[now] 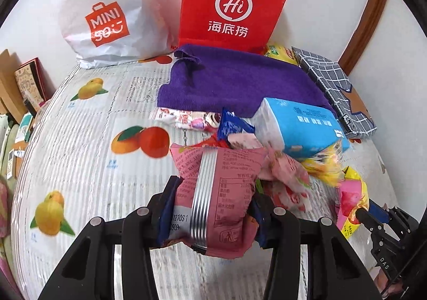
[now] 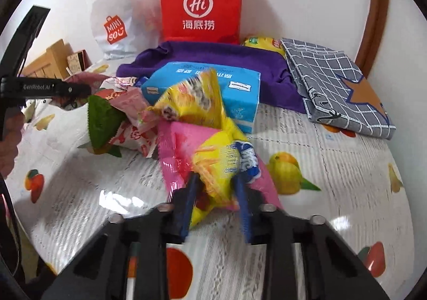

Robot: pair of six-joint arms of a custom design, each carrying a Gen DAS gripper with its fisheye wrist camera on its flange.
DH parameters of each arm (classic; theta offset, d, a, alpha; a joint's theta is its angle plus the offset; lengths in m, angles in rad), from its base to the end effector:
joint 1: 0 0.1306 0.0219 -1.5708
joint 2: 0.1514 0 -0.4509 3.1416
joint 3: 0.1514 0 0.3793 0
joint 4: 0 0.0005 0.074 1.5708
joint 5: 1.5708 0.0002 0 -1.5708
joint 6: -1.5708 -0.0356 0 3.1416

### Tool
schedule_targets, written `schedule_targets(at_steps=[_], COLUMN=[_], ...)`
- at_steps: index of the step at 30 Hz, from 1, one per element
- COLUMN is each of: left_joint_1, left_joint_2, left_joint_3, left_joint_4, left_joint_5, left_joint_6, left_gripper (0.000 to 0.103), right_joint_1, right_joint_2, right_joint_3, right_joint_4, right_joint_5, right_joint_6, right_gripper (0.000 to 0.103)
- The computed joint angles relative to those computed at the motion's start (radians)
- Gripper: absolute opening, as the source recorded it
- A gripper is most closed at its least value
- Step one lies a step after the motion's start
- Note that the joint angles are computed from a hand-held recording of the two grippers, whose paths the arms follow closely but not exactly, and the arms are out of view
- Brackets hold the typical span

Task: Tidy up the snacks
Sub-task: 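Lift both held snacks and carry them over the purple towel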

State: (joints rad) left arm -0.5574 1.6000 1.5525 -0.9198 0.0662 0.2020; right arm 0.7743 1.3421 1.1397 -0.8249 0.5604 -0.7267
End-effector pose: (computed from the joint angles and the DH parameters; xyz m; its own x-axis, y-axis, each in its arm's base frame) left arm 0.4599 -0.2901 0.4659 -0.7968 0.2608 -0.5451 0.4081 0.8975 -0.1672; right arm 0.3084 0.2744 0.4147 -0.7203 0.0828 -0.6888 0.1108 0.9938 0.0036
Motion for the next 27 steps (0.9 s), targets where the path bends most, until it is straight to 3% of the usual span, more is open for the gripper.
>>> schedule_targets(at_steps=[13, 18, 19, 21, 22, 23, 27], left_joint_1=[-0.048, -0.062, -0.064, -0.068, -0.07, -0.071, -0.074], left_joint_2=[-0.088, -0.093, -0.091, -0.085, -0.082, -0.079, -0.061], left_joint_3=[-0.042, -0.03, -0.024, -0.011, -0.005, 0.001, 0.025], left_joint_4=[0.006, -0.007, -0.012, -0.021, -0.023, -0.024, -0.033], left_joint_5=[-0.026, -0.031, -0.033, -0.039, -0.041, -0.039, -0.027], left_joint_6=[0.021, 0.027, 0.025, 0.02, 0.017, 0.015, 0.014], left_gripper=[0.045, 0.045, 0.045, 0.045, 0.045, 0.045, 0.045], right_joint_1=[0.043, 0.027, 0.024, 0.025, 0.023, 0.022, -0.018], right_joint_2=[-0.065, -0.053, -0.052, -0.052, -0.051, -0.051, -0.024], right_joint_3=[-0.011, -0.007, -0.007, -0.012, -0.014, -0.022, -0.022], right_joint_4=[-0.021, -0.036, -0.038, -0.025, -0.016, 0.009, 0.043], right_joint_5=[0.035, -0.019, -0.029, -0.005, 0.01, 0.026, -0.055], right_joint_6=[-0.071, -0.075, -0.075, -0.063, -0.056, -0.037, 0.026], right_gripper=[0.017, 0.019, 0.027, 0.056, 0.081, 0.088, 0.088])
